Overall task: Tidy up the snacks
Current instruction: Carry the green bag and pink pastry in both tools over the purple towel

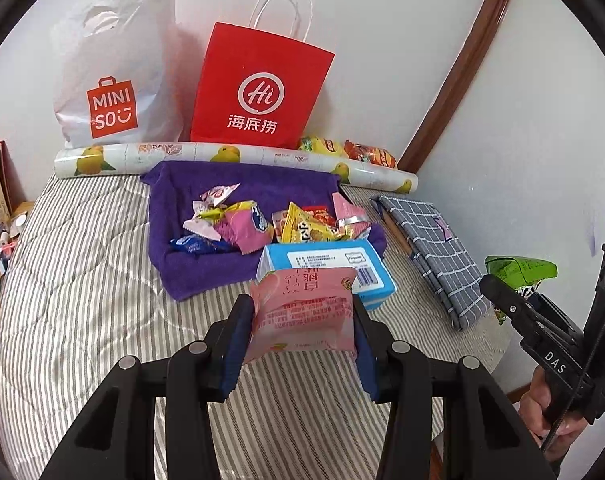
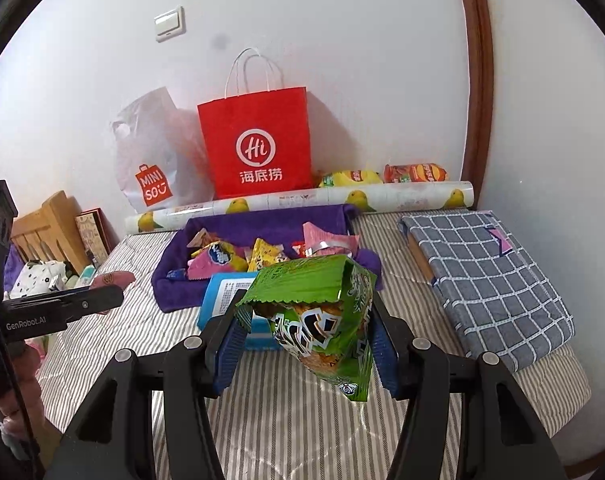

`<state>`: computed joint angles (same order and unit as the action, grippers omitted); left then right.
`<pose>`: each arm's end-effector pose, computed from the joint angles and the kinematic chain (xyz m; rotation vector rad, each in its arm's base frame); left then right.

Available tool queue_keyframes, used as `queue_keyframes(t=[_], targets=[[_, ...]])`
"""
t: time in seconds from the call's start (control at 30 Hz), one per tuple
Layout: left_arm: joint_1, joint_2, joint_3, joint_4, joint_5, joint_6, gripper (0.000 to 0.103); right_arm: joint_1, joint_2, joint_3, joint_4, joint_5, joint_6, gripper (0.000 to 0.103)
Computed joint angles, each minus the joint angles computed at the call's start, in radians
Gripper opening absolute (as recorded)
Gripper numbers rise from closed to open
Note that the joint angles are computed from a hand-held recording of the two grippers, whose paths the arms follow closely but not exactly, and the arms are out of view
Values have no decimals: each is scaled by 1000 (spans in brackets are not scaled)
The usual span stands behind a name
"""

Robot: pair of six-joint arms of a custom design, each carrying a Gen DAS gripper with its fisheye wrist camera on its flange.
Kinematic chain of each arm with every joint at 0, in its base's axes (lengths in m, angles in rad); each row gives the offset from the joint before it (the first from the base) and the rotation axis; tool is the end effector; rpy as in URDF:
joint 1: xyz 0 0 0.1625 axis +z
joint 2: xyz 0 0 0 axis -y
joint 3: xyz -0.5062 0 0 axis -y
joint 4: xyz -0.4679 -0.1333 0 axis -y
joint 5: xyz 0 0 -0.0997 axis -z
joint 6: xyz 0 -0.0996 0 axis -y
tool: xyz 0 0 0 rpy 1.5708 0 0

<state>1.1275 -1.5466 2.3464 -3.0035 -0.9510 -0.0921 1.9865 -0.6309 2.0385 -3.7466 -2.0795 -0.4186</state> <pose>-0.0275 -0.5035 0.3266 0.1807 2.5359 -1.0127 0.3267 -0.5301 0.0061 0.7615 -2.3574 0.9949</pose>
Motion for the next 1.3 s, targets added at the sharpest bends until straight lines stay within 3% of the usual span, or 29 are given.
queue_keyframes(t=[0.7,1.3], targets=[[69,83,-142,12,-35,60,44,-11,42,-146,84,29,-13,56],[142,186,-288,22,-49,126,44,-46,137,-351,244,76,1,56]])
